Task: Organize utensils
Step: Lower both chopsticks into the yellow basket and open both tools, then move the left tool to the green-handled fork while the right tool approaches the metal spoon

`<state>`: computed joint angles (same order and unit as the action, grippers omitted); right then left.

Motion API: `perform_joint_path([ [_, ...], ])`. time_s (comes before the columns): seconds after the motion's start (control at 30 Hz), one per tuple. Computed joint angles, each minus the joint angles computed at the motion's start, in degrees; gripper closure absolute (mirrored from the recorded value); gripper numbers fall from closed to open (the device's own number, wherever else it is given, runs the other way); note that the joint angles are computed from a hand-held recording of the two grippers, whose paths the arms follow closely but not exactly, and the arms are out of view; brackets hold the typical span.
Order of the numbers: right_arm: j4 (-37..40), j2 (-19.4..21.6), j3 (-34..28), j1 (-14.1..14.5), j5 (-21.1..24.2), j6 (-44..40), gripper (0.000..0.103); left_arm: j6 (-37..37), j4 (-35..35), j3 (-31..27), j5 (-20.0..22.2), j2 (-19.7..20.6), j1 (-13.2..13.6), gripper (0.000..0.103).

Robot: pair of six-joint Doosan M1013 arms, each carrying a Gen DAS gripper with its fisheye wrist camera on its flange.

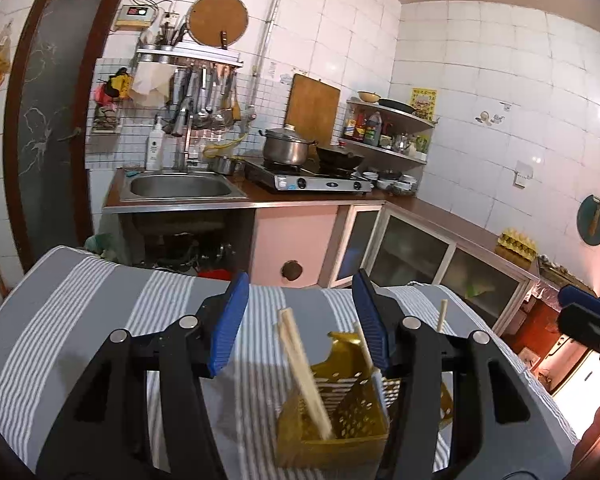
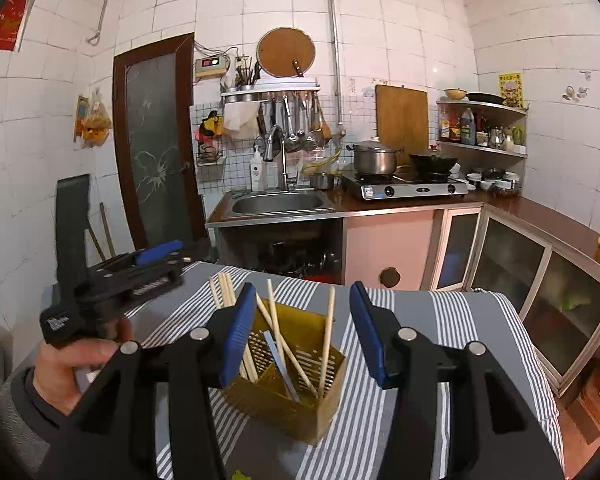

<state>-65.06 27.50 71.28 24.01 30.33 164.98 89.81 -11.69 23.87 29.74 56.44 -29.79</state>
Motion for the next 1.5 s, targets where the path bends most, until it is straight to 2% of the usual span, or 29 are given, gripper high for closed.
perform_joint_path([
  [0.17,-0.7,-1.7,3.5,0.0,2.0,2.8,0.054,-0.9,2.6,12.7,-5.2,-6.4,0.5,0.05],
  [0.33,2.2,-3.1,7.7,0.0,3.4,5.2,0.054,1.4,1.7,26.3,-8.8,-12.9,0.9,0.05],
  [0.4,3.1,-3.6,9.9,0.4,4.0,6.6,0.054,2.4,1.2,31.1,-9.3,-15.1,1.0,0.05],
  [0.53,5.7,-4.3,14.1,1.4,3.8,10.3,0.054,-2.1,4.6,38.9,-10.3,-18.5,1.2,0.05],
  [0.63,9.0,-4.8,17.0,2.2,2.6,11.0,0.054,1.9,0.3,43.0,-8.9,-20.1,1.1,0.05],
  [0.8,15.7,-4.3,19.5,4.1,2.4,6.8,0.054,12.7,-10.7,48.0,-5.2,-22.0,0.8,0.05],
  [1.0,16.9,-4.4,20.7,6.3,4.1,6.5,0.054,13.7,-13.5,52.5,-3.3,-23.4,0.7,0.05],
  [1.2,15.7,-4.5,20.5,7.4,4.9,6.2,0.054,11.5,-10.8,54.9,-4.1,-24.4,0.3,0.05],
  [1.5,15.9,-3.8,19.2,7.7,6.1,4.6,0.054,11.3,-9.4,54.2,-4.4,-24.6,0.3,0.05],
])
